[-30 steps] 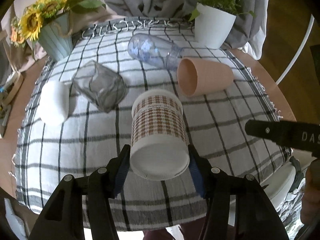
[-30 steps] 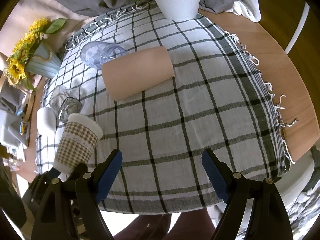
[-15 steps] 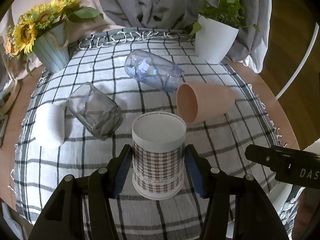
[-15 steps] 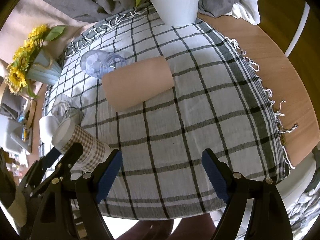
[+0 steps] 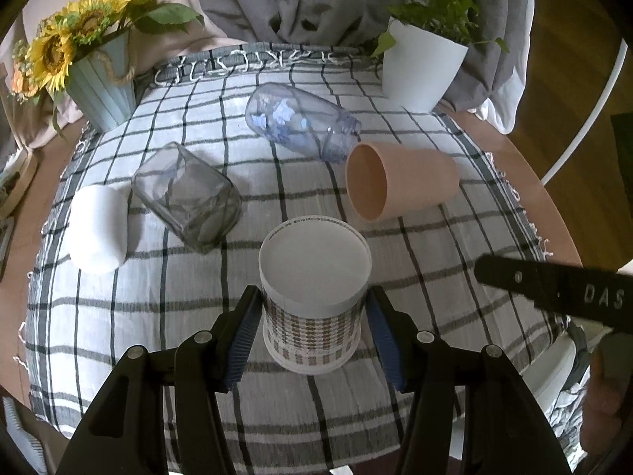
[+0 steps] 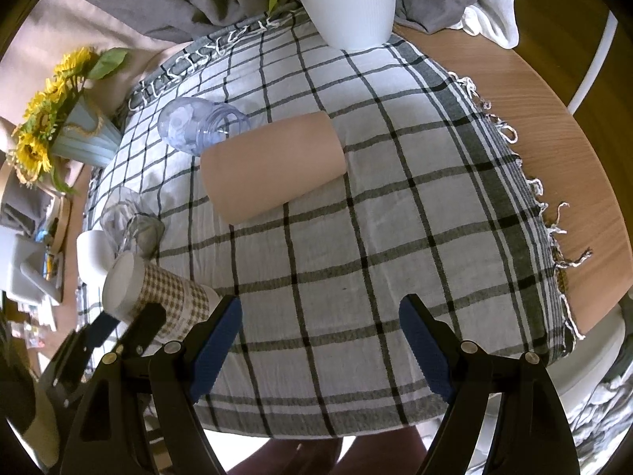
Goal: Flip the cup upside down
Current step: 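Rotate the paper cup with the left gripper, turning its rim down onto the cloth, then open the left gripper and lift it away from the inverted cup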
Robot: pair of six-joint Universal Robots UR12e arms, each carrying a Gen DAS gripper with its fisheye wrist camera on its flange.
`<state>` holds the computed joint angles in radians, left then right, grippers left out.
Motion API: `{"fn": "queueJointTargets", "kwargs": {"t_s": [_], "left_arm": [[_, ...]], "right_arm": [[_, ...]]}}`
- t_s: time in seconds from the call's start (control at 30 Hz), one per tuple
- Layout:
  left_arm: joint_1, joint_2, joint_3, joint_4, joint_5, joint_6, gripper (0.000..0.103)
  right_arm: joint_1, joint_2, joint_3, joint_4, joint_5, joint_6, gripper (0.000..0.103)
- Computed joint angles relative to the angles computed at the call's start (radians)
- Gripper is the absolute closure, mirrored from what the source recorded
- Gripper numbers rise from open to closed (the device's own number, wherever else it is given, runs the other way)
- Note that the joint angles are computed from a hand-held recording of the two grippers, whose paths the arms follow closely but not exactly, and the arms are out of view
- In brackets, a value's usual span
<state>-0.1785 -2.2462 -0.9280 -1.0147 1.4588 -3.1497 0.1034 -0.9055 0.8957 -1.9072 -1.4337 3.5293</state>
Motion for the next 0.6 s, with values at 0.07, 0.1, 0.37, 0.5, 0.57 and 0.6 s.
{"fn": "queueJointTargets", "kwargs": {"t_s": [0.07,0.1,0.37,0.5,0.57,0.6], "left_arm": [[0.0,0.003,-0.004,-0.007,-0.003,-0.004,0.049],[0.001,0.005,-0.006,-0.01,-0.006,-0.01,0.049],[0.001,0.009,-0.012,-0.032,-0.018,-0.016,0.048],[0.0,0.001,0.004,-0.063,-0.015,-0.024,0.041],[0.0,0.002,0.001,-0.058,-0.009,-0.03,0.035],[-0.002,0.003,-0.001,-0.051,0.001,-0.033,0.033]], "right_arm": [[0.001,0.001,-0.001,0.0,0.0,-0.002,0.021],[0.001,0.002,-0.003,0.003,0.0,-0.004,0.021],[0.001,0.007,-0.013,0.02,0.005,-0.016,0.021],[-0.002,0.014,-0.024,0.051,0.005,-0.015,0.016],[-0.004,0.014,-0.025,0.057,-0.002,-0.008,0.01],[-0.005,0.014,-0.024,0.059,-0.005,-0.007,0.01]]}}
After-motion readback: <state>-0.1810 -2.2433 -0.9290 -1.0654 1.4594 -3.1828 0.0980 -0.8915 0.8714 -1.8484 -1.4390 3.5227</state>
